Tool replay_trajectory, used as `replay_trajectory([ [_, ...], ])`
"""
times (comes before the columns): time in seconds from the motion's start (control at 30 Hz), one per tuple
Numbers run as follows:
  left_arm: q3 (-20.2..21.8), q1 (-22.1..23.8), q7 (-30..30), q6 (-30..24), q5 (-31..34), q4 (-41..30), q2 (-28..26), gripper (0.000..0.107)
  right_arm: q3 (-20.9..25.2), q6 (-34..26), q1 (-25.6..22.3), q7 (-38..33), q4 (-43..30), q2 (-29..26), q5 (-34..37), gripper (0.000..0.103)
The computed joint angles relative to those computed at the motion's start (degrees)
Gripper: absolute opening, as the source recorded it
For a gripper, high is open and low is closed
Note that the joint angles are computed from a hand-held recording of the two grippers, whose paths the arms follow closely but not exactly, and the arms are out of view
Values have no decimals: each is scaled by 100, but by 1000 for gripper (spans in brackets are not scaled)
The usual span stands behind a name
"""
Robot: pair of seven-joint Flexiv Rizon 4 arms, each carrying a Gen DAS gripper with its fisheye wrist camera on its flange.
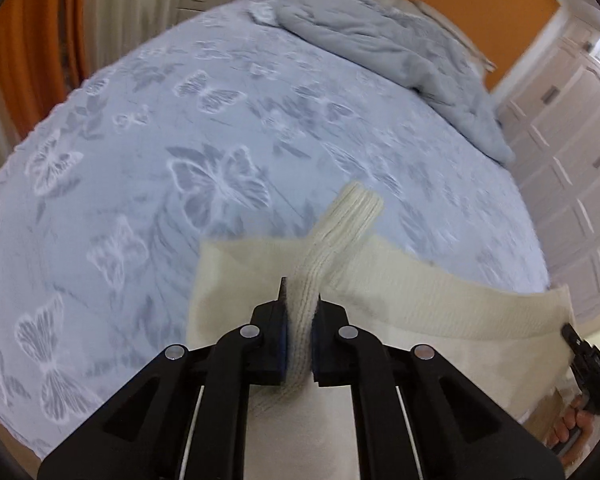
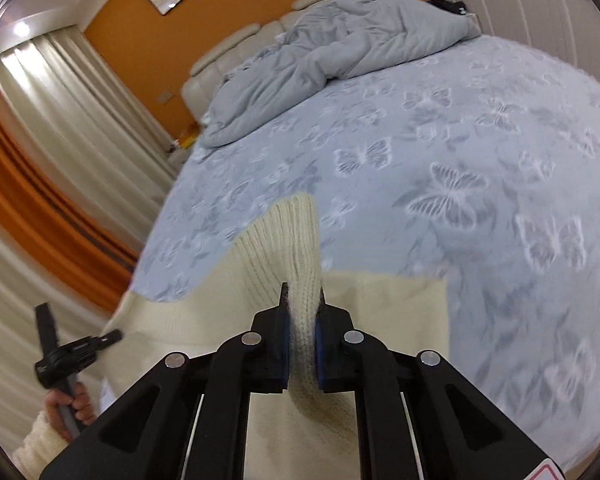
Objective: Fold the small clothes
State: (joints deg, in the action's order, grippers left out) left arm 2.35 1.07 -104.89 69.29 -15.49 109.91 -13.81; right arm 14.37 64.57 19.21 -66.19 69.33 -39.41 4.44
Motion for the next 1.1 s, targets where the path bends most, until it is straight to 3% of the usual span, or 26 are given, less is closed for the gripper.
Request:
replay_trajectory([
  [0.1, 242, -52, -513, -608, 472, -573, -615, 11, -61, -675, -14, 211, -674, -628, -24, 10],
  [0.17, 346, -117, -750, -947, 742, -811, -931, 14, -270, -1585, 110, 346, -1228, -1065, -64, 13],
  [0.23, 460, -236, -956, -773, 1071, -763, -1029, 16, -496, -2071, 294, 650, -1260, -1209, -700, 16],
  [0.37, 478, -354, -1178, -296, 1291, -346, -563, 30, -1037, -710, 709, 1175, 103, -346, -1016, 22],
  [0.47, 346, -466, -1291, 240, 1349, 121, -87, 45, -608, -113, 672, 843, 544, -45, -1180, 22],
  [0.53, 167, -504, -1271, 398, 1199, 289, -6, 53, 6, -81, 592, 329, 442, -118, -934, 22],
  [0.6, 114, -669, -1364, 307, 1284, 274, -61, 54, 615, -464, 606, -274, -8, -434, -498, 22],
  [0.7, 353, -1049, -1906, -153, 1967, 22, -220, 54, 832, -742, 836, -726, -348, -718, -326, 22],
  [0.77, 532, -1196, -2277, -374, 2432, -58, -246, 54, 663, -968, 1037, -875, -489, -815, -362, 21],
  [0.8, 551, -1189, -2358, -461, 2541, -38, -230, 54, 525, -997, 1078, -882, -421, -778, -351, 16],
  [0.83, 586, -1154, -2431, -638, 2628, -27, -211, 54, 371, -1020, 1093, -821, -334, -734, -343, 10],
  [0.9, 551, -967, -2364, -668, 2607, 168, -113, 54, 157, -984, 942, -492, 18, -547, -157, 11],
  [1.0, 313, -575, -1735, -188, 2170, 680, 22, 48, -252, -563, 651, 171, 1033, -34, -84, 0],
  [1.1, 380, -650, -1593, -41, 2431, 777, 96, 47, -329, -243, 263, 594, 1755, 390, 97, 0],
])
